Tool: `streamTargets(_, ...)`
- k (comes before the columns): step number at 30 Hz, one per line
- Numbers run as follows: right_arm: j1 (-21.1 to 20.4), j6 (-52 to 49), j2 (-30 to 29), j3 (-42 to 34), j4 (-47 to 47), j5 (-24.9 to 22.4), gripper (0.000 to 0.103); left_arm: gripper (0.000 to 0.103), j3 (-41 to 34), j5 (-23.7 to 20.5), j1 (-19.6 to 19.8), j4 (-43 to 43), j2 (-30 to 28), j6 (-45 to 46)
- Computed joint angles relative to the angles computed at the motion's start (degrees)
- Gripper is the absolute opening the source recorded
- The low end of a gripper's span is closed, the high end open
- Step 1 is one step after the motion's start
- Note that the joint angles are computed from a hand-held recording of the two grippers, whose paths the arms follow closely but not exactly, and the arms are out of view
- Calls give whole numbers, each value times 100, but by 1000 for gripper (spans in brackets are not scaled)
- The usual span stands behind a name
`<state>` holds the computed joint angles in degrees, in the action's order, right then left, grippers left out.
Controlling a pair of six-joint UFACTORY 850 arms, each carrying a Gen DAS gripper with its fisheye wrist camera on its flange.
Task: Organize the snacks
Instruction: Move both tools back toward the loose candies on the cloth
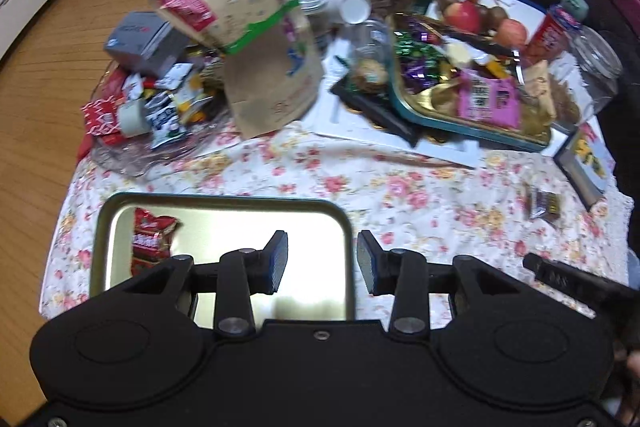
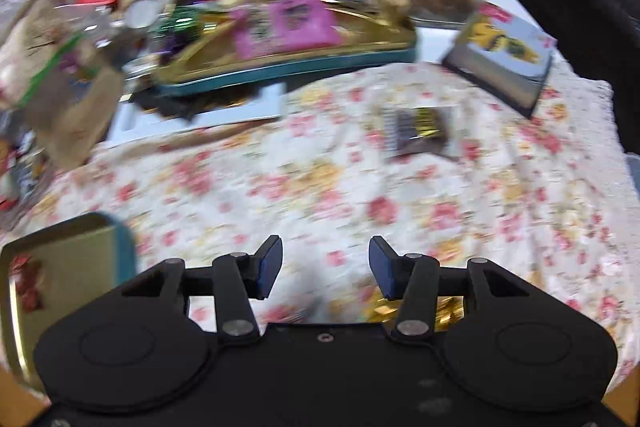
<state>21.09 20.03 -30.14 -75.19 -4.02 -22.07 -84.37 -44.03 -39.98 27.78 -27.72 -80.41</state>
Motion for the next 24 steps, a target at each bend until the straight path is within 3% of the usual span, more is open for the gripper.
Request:
streamTargets(5, -271, 357, -443, -641, -539, -110, 51, 49, -262, 108, -72, -46, -145, 211)
streamTargets(10, -381, 1255, -880, -1219, -1454, 95, 51, 49, -445, 141, -102, -159, -270, 427)
streamTargets(13, -373, 2171, -1211, -1640, -2291, -87, 51, 49, -509, 141, -114, -182, -313, 466)
streamTargets(17, -426, 2024, -1652, -2179, -1907, -466, 51, 49, -543, 159, -127, -185, -333, 510)
streamTargets(24, -484, 1649, -1965, -2373, -1408, -758, 50, 48, -514, 239, -105, -318, -313, 549)
